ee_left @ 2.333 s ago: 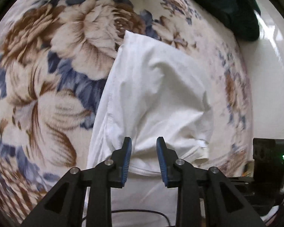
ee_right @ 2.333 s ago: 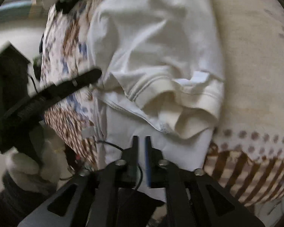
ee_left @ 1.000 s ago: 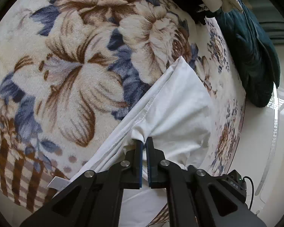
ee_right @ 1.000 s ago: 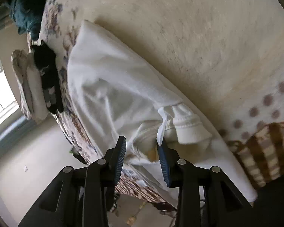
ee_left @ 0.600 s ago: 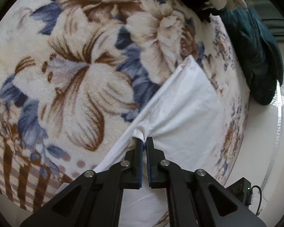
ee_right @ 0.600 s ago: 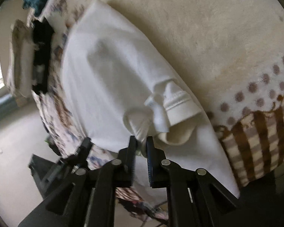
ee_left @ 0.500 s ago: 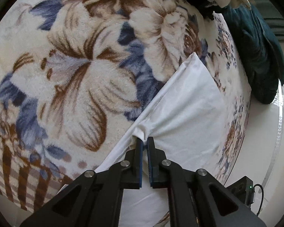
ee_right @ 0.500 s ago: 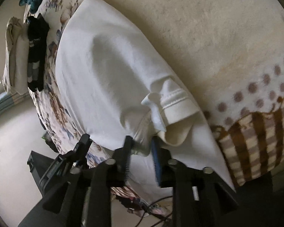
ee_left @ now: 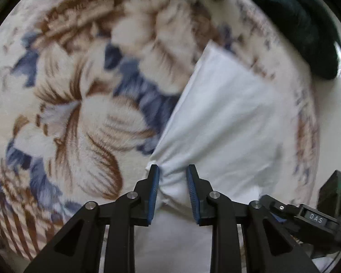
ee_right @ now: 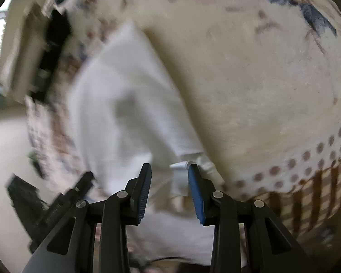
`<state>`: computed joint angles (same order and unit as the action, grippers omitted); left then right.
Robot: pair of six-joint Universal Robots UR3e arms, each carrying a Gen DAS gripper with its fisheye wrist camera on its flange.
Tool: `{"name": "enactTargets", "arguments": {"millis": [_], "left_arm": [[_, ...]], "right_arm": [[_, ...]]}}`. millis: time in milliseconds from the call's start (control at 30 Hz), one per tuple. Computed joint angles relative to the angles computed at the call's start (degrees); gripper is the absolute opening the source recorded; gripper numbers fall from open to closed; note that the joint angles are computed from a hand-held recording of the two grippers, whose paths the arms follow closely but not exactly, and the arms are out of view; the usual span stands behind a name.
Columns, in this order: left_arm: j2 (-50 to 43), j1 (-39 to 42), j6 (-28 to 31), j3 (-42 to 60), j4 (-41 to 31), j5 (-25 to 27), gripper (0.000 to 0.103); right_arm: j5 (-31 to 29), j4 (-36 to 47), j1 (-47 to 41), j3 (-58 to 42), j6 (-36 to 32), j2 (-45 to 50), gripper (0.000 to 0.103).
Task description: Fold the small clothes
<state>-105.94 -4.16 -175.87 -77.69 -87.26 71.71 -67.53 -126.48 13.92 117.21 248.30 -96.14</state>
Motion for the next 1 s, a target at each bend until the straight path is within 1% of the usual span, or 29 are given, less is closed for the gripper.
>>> {"name": "enactTargets", "arguments": {"millis": [33, 67, 133, 167, 200, 233, 267, 300, 333, 400, 500, 600, 667, 700, 767, 800, 833, 867, 900, 933, 967, 1000], "left_arm": [[0.1, 0.7, 0.2, -0.8, -0.2, -0.5, 0.023], [1.4, 2.6, 0.8, -1.8, -1.1, -2.8, 0.023], [5.2, 6.2, 3.4, -3.2, -3.6, -6.5, 0.023], [7.1, 7.7, 5.3, -3.8, -4.9, -7.9, 0.023], [9.0, 9.1, 7.3, -4.0, -7.0, -8.4, 0.027], [11.0, 11.0, 10.1, -4.3, -10.1, -8.9, 0.033], [12.4, 12.4, 12.1, -5.1, -11.9, -9.6, 0.049], [14.5, 14.4, 15.1, -6.1, -14.9, -9.6, 0.061], [15.8, 14.8, 15.9, -6.8, -16.2, -8.8, 0.063], [19.2, 17.6, 20.0, -10.1, -19.5, -6.6, 0.063], [24.0, 19.5, 24.3, -17.3, -20.8, -1.7, 0.063], [27.2, 20.6, 28.2, -23.3, -22.1, 1.0, 0.063], [30.1, 20.9, 30.9, -27.6, -22.2, 1.9, 0.063], [31.0, 20.6, 31.4, -28.8, -21.9, 2.1, 0.063], [33.4, 20.1, 32.8, -31.1, -21.0, 2.2, 0.062], [34.8, 20.2, 33.9, -32.0, -20.9, 2.2, 0.061], [36.1, 20.0, 34.7, -32.5, -20.8, 2.2, 0.06], [37.0, 20.2, 35.3, -32.5, -21.4, 1.7, 0.057], [37.6, 20.5, 35.6, -32.4, -22.0, 1.6, 0.031], [38.1, 21.2, 36.5, -32.1, -23.2, 1.8, 0.013], [38.7, 21.7, 37.4, -31.9, -24.6, 1.7, 0.004], [39.7, 22.2, 38.0, -31.8, -25.8, 1.1, 0.004]], "right_arm": [[0.5, -0.7, 0.1, 1.1, 0.5, 0.0, 0.036], [2.1, -3.5, -0.4, 3.6, 1.5, -0.9, 0.036], [3.6, -5.2, -0.6, 5.7, 3.2, -3.3, 0.036], [2.8, -4.8, 0.2, 5.7, 3.7, -4.9, 0.036], [1.4, -3.1, 1.7, 4.6, 4.0, -6.5, 0.038], [0.2, -1.6, 3.1, 3.7, 4.6, -7.5, 0.046], [-1.4, -0.3, 5.1, 2.6, 6.1, -8.6, 0.049], [-2.7, 0.1, 7.2, 2.1, 8.3, -9.5, 0.052], [-3.5, 0.1, 9.2, 2.1, 10.4, -10.2, 0.052], [-4.9, 0.0, 13.7, 2.3, 16.2, -11.0, 0.052], [-7.0, -2.8, 22.6, 2.7, 25.5, -8.6, 0.052], [-6.7, -7.2, 27.5, 4.9, 30.1, -6.2, 0.052], [-6.9, -11.8, 30.3, 6.5, 32.7, -3.5, 0.052], [-6.7, -13.1, 31.2, 7.6, 33.2, -3.0, 0.052], [-6.5, -18.9, 32.6, 10.4, 35.1, -1.0, 0.052], [-6.5, -21.8, 33.1, 11.3, 36.1, 0.2, 0.052], [-6.6, -26.3, 33.7, 13.1, 37.6, 1.5, 0.052], [-6.7, -29.8, 34.2, 15.0, 38.6, 1.8, 0.052], [-6.8, -33.8, 34.9, 16.6, 39.9, 2.7, 0.052], [-6.9, -36.2, 35.0, 17.5, 40.6, 3.3, 0.051], [-7.9, -39.2, 36.0, 18.3, 42.3, 3.8, 0.049], [-9.0, -41.7, 36.8, 17.8, 43.6, 5.3, 0.035]]}}
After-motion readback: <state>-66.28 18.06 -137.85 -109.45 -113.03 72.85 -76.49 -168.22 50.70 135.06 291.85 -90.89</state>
